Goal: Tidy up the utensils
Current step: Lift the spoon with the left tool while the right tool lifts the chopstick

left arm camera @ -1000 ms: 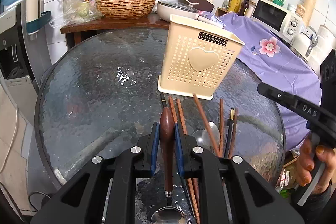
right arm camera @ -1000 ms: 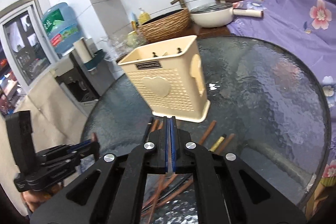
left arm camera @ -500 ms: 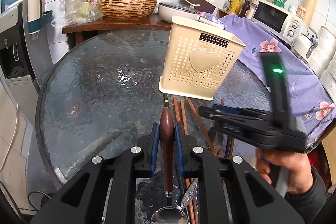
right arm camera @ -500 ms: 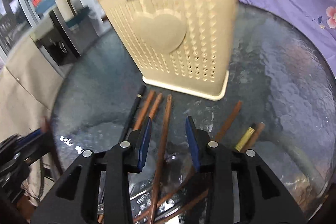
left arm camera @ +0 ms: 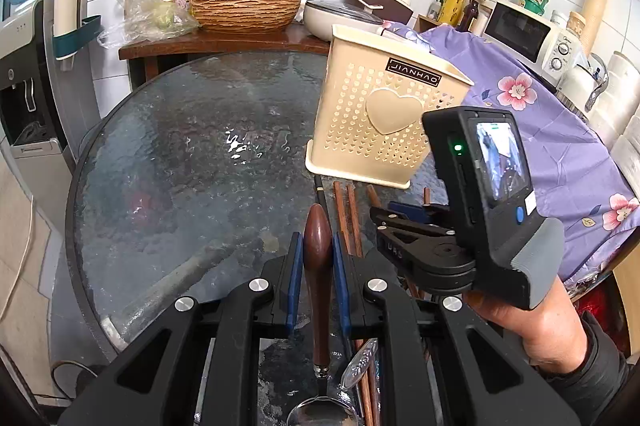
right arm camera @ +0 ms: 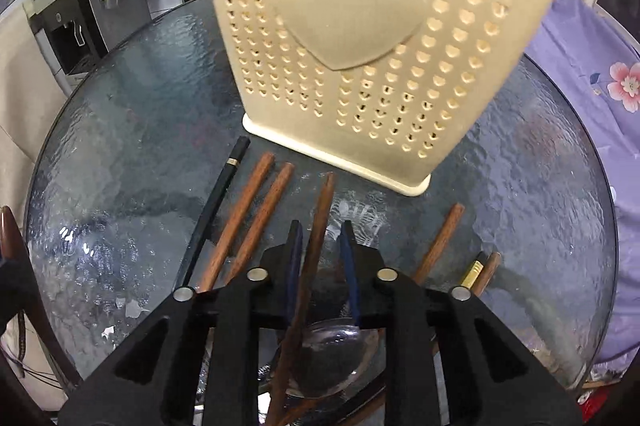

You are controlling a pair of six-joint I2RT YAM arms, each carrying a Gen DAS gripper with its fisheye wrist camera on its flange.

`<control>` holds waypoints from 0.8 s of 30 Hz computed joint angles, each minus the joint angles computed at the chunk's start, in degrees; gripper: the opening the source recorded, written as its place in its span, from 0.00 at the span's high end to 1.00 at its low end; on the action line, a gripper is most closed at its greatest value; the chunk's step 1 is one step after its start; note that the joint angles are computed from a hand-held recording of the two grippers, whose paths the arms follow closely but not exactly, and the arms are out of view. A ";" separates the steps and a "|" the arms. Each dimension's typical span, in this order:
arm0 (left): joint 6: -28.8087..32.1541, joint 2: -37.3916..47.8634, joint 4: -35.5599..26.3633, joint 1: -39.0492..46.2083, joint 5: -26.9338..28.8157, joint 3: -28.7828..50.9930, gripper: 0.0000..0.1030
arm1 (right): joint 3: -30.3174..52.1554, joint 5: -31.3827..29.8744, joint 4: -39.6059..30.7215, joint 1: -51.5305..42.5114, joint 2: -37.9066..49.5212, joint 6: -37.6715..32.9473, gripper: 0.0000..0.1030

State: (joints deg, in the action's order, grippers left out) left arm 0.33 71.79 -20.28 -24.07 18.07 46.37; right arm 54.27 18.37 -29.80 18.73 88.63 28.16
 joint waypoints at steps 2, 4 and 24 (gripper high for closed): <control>-0.14 -0.14 -0.01 -0.20 -0.21 -0.01 0.86 | 0.68 0.01 -0.04 0.43 0.74 0.26 0.90; -0.26 -0.30 -0.13 -0.21 -0.29 0.03 0.86 | 1.80 1.17 -0.26 1.44 2.06 0.70 0.91; -0.55 -4.15 -0.95 1.62 1.25 -0.33 0.86 | -12.28 -13.98 11.20 -4.84 -22.42 2.33 0.93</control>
